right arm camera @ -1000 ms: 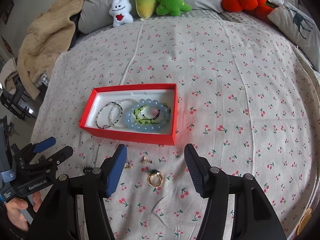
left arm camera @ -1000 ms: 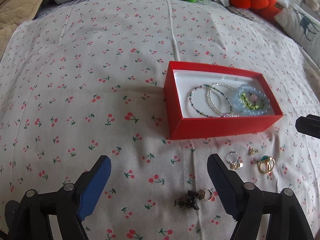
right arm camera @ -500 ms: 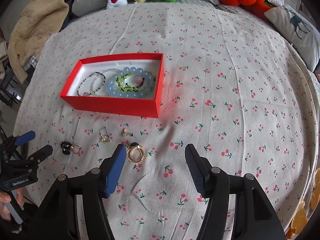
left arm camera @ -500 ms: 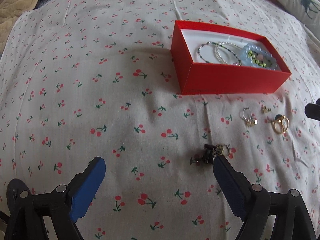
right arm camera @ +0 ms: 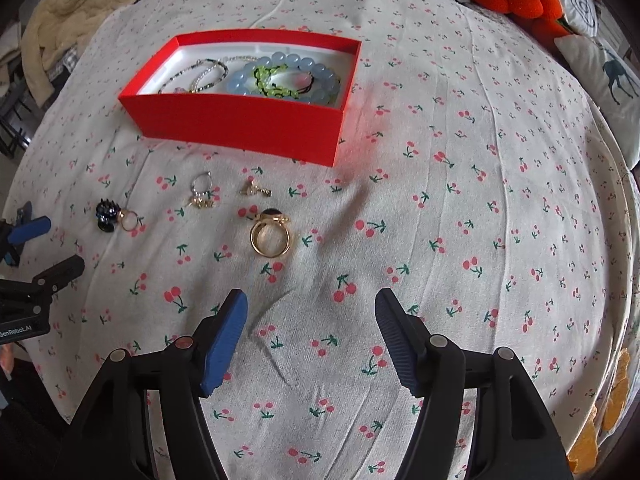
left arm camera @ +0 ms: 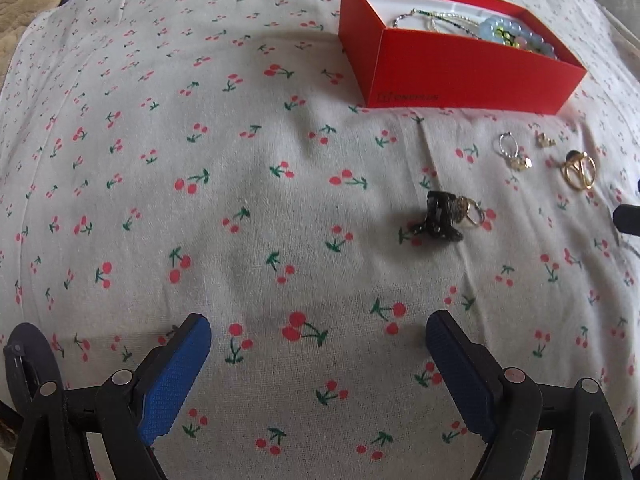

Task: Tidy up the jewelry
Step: 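Withdraw both tools from the box toward the rings and black hair clip, then close the left tool on the black hair clip and lift it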

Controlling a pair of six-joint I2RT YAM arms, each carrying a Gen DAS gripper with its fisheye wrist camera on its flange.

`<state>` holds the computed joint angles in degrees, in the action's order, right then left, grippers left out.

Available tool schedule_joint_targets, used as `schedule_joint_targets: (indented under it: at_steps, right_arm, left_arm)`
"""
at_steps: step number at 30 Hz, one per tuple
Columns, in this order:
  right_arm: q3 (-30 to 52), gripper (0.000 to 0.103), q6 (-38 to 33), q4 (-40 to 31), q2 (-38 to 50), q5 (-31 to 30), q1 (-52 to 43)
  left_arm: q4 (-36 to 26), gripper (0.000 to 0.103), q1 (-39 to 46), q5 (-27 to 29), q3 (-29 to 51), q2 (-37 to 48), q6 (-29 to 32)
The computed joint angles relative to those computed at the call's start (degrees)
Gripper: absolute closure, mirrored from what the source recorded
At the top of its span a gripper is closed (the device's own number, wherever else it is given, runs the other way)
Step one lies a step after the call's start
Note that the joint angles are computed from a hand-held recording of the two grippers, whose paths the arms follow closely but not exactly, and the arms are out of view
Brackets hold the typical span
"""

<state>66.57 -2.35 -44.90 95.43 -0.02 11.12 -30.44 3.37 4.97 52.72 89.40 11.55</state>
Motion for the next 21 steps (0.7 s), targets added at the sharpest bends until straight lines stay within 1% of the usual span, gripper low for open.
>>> schedule_joint_targets:
  at_steps: [6, 8, 13, 14, 15, 18, 19, 21]
  right_arm:
    - [-2.3, 0.032, -0.6, 1.3, 0.6, 2.1, 1.4]
    - [-3.1, 0.027, -0.7, 2.2, 0.5, 3.1, 2.0]
    - [-4.2, 0.019, -0.8, 3.6, 0.4, 4.4, 2.5]
    - [-4.2, 0.018, -0.7, 3.6, 0.4, 4.4, 2.4]
    - [-4.1, 0.018, -0.6, 3.5, 0.4, 4.1, 2.1]
    - [-4.0, 0.017, -0.5, 3.5, 0.7, 3.2, 1.4]
    - [-3.7, 0.016, -0.9, 3.7, 1.1, 3.0, 1.0]
    - [-3.6, 0.016, -1.2, 3.9, 1.4, 2.9, 0.6]
  left_arm:
    - [4.2, 0.012, -0.3, 0.9, -3.0, -0.8, 0.4]
    - [6.7, 0.012, -0.3, 1.7, -4.3, -1.5, 0.4]
    - [11.5, 0.013, -1.0, 5.6, -6.8, -2.6, 0.3]
    - [12.0, 0.015, -1.2, 6.4, -7.0, -2.8, 0.3]
    - [12.4, 0.019, -1.4, 7.2, -7.1, -2.8, 0.3]
    - [12.6, 0.027, -1.7, 9.1, -6.9, -2.8, 0.4]
    - [12.8, 0.029, -1.9, 9.7, -6.9, -2.8, 0.3]
    - [13.2, 0.037, -2.5, 10.0, -6.7, -2.6, 0.2]
